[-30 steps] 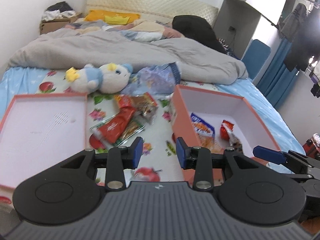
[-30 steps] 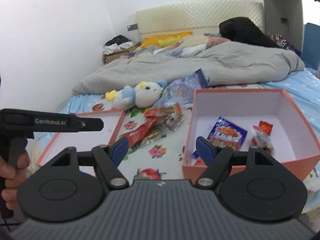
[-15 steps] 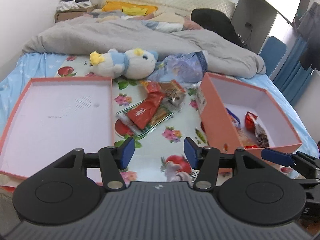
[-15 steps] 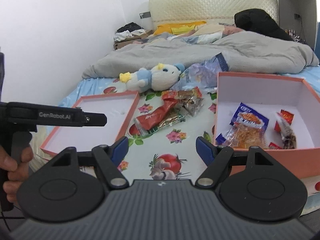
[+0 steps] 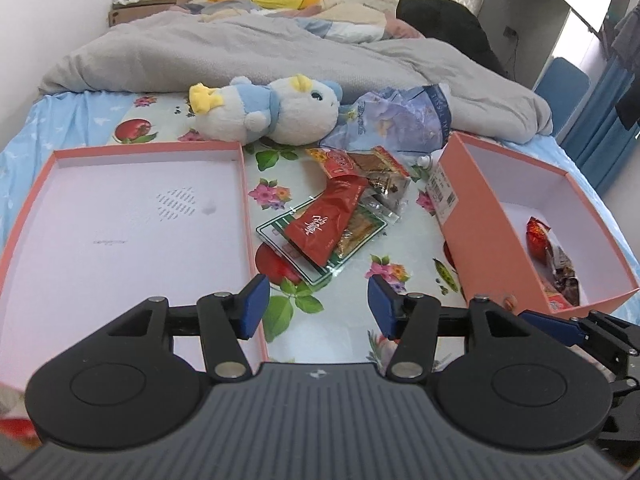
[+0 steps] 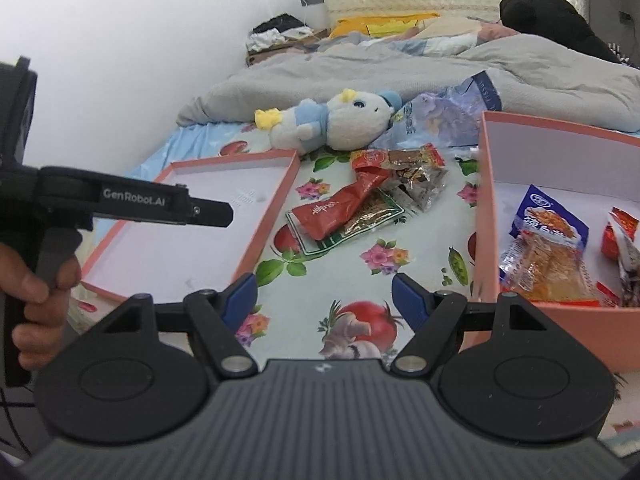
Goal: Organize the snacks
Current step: 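Move both open tools back over the snack pile, then close left tool on red printed packet while right tool closes on green-labeled clear packet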
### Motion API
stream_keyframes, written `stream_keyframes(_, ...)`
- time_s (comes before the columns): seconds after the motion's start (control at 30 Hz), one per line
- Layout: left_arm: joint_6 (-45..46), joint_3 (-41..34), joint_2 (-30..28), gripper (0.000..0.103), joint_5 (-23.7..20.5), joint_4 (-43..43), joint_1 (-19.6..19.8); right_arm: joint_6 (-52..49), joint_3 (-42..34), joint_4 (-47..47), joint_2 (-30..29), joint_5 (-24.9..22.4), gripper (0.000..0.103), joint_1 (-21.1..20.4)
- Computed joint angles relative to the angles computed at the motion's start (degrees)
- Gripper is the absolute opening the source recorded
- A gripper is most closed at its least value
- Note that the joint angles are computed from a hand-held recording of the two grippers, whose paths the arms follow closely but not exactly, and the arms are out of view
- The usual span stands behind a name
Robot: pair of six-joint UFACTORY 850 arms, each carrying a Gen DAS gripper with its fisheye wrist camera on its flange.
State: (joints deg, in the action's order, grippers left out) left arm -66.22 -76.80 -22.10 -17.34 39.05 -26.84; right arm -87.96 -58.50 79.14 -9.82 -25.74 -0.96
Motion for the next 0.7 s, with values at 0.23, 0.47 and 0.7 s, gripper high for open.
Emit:
stream_keyframes(0.23, 26.18, -8.86, -8.86, 0.061, 2.11, -21.6, 3.52, -3.03, -4.41, 4.83, -7.18, 1.39, 0.076, 1.67)
stream_keyframes(0.47, 50.12, -21.15, -18.53, 0.061, -0.96, -39.02, 6.01, -3.67, -9.38, 11.61, -14.41, 1.71, 0.075, 2.99)
stream_keyframes(0.7, 61.13, -31.58, -26.67, 0.06, -5.73, -48.27, 7.41, 5.63, -15.86, 10.35, -20.44, 4.63, 0.067, 2.78)
